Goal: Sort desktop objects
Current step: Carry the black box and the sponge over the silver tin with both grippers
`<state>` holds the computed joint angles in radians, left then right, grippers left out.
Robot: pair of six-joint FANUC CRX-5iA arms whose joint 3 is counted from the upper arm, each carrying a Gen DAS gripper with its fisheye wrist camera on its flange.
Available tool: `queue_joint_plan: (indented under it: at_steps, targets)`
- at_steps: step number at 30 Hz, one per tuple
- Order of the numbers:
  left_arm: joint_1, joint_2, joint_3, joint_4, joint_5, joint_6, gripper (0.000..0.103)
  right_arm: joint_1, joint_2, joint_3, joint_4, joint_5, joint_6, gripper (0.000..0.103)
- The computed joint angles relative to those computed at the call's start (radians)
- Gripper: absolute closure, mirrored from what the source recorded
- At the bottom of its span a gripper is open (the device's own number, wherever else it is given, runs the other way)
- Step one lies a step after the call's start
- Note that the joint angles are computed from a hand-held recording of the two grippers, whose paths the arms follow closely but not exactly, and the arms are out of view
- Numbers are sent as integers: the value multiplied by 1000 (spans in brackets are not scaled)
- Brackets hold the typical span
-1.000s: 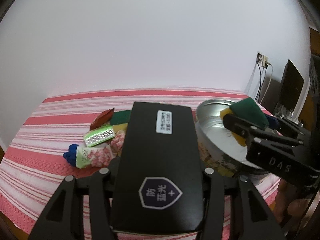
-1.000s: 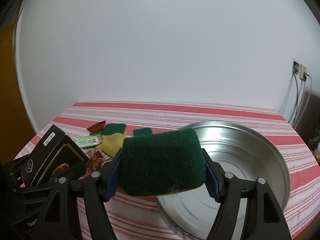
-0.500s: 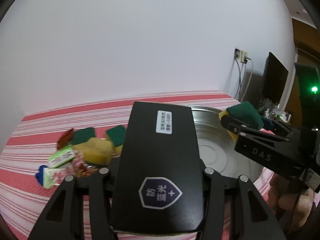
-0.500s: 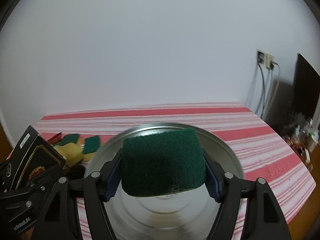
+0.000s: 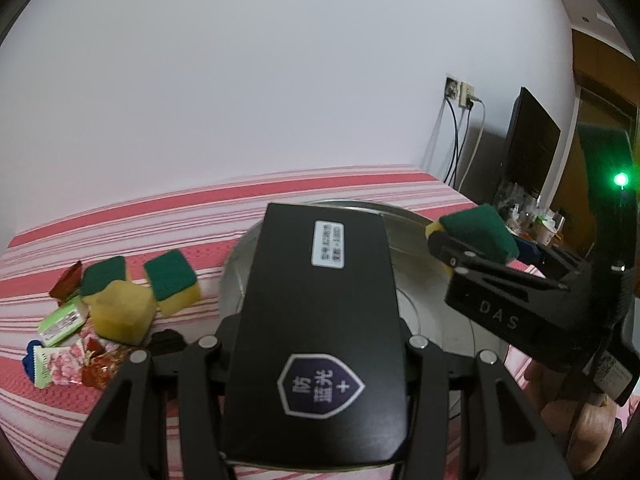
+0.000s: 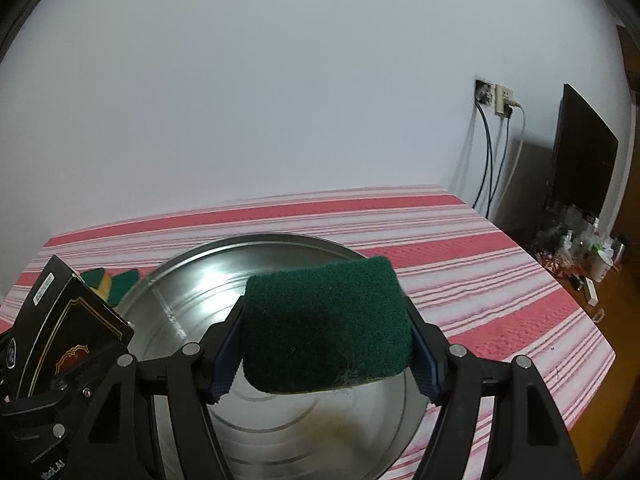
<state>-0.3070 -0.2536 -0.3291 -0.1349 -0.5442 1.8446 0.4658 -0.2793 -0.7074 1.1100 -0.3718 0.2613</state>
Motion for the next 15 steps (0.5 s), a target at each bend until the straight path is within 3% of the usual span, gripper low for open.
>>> queue_joint_plan:
  at_steps: [15]
  targets:
    - [-40,85,69,-59,-50,52,53,7,43,33,-73,-69,41,30]
